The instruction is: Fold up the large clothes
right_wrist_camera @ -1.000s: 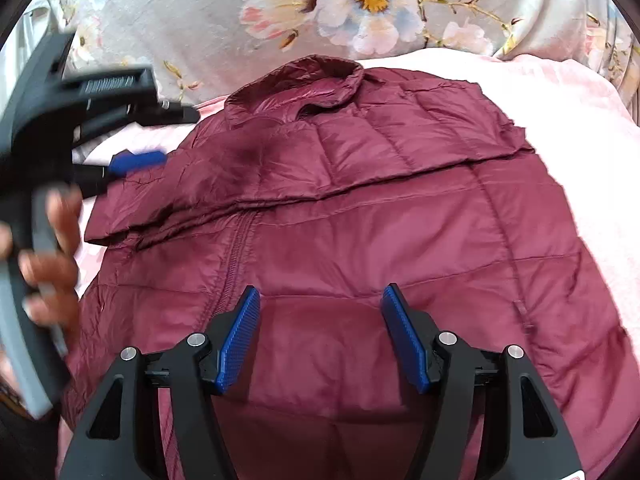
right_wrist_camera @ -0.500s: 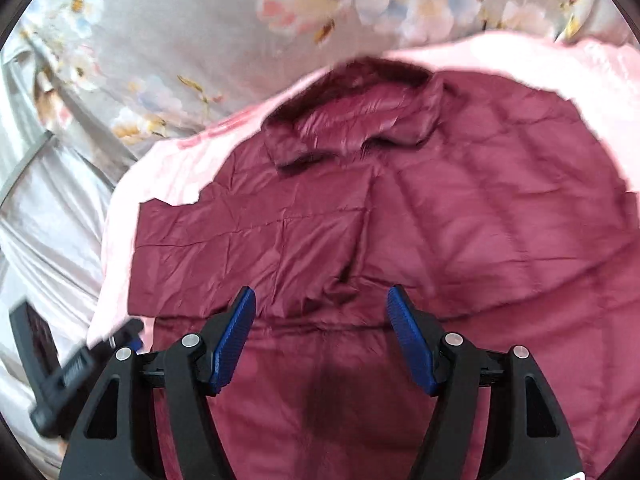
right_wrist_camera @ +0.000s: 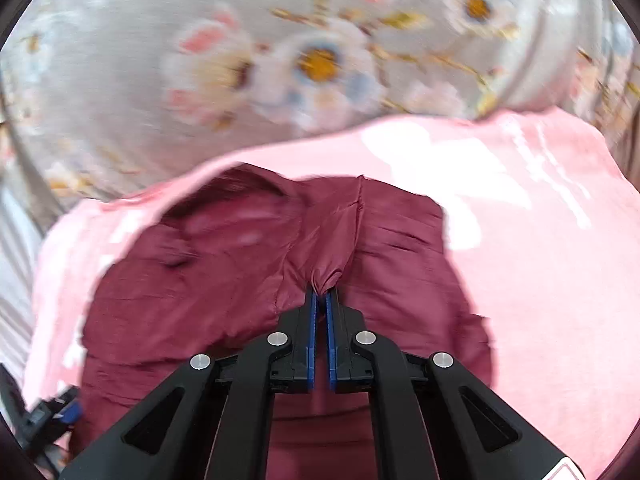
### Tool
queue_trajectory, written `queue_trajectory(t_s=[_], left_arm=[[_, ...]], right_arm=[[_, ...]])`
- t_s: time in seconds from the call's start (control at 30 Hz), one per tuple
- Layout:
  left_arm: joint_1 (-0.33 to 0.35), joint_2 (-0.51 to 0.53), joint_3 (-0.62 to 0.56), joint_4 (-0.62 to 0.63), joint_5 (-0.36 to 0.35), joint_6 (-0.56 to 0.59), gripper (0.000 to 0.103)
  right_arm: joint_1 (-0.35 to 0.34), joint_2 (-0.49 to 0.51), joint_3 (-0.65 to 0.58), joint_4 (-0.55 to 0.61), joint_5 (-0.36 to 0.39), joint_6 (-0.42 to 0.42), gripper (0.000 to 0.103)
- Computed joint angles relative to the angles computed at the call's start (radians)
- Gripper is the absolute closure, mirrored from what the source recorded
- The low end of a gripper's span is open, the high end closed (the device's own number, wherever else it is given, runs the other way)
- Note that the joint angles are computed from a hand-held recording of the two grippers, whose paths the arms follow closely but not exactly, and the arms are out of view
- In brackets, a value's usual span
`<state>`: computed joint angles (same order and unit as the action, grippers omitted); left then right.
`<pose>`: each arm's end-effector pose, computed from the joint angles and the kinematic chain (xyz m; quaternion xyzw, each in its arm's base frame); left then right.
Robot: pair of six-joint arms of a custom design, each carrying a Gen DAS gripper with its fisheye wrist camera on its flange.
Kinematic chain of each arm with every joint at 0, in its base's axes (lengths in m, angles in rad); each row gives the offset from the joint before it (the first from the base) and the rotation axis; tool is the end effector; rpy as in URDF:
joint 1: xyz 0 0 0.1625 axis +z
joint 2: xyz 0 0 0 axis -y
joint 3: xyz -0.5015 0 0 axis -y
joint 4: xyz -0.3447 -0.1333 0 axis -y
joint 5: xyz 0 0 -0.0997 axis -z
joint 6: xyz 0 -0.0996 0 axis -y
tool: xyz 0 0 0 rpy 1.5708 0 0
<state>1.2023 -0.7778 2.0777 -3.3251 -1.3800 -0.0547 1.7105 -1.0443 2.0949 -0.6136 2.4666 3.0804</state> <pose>-0.0677 -0.5978 0.1382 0.1304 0.9613 -0.2387 0.0436 0.1159 -0.4255 0.1803 -0.1551 -0.7798 0.4980 0.3461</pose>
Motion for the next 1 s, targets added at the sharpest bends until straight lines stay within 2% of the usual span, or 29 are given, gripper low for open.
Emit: queue_trajectory(t_s=[0.07, 0.17, 0.23, 0.3, 0.37, 0.43, 0.47, 0.5, 0.63, 0.7, 0.8, 0.9, 1.0], left_arm=[[-0.002, -0.006, -0.033, 0.045, -0.029, -0.030, 0.026], [-0.006, -0.002, -0.097, 0.104, -0.062, -0.092, 0.026], [-0.009, 0.020, -0.154, 0.152, -0.056, -0.091, 0.026], [-0.010, 0.045, -0.212, 0.220, -0.032, -0.135, 0.036], [0.000, 0.064, -0.253, 0.276, -0.060, -0.184, 0.041], [-0.004, 0.084, -0.273, 0.280, -0.041, -0.192, 0.055], [-0.011, 0.093, -0.281, 0.283, -0.004, -0.187, 0.079], [-0.016, 0.101, -0.289, 0.285, 0.028, -0.183, 0.096], [-0.025, 0.083, -0.245, 0.201, 0.051, -0.140, 0.101], [-0.036, 0.068, -0.202, 0.135, 0.082, -0.093, 0.101], [-0.044, 0.079, -0.180, 0.122, 0.140, -0.047, 0.101], [-0.037, 0.104, -0.182, 0.121, 0.173, -0.032, 0.101], [-0.036, 0.119, -0.172, 0.081, 0.191, 0.002, 0.101]], right_arm=[[-0.024, 0.000, 0.004, 0.014, -0.009, -0.005, 0.100], [-0.028, 0.010, 0.006, -0.001, -0.003, -0.056, 0.100], [-0.033, 0.003, 0.015, -0.013, -0.010, -0.076, 0.100], [-0.041, -0.015, 0.026, -0.011, -0.038, -0.072, 0.100], [-0.050, -0.026, 0.034, -0.006, -0.060, -0.068, 0.100], [-0.059, -0.026, 0.032, 0.003, -0.075, -0.065, 0.100], [-0.065, -0.029, 0.034, 0.009, -0.084, -0.063, 0.100], [-0.071, -0.032, 0.038, 0.010, -0.094, -0.062, 0.100], [-0.064, -0.067, 0.097, -0.058, -0.162, -0.074, 0.100], [-0.058, -0.064, 0.118, -0.086, -0.165, -0.087, 0.100], [-0.079, -0.009, 0.088, -0.031, -0.122, -0.077, 0.100], [-0.128, 0.021, 0.081, 0.011, -0.160, -0.012, 0.101], [-0.159, 0.033, 0.088, 0.009, -0.194, 0.005, 0.101]])
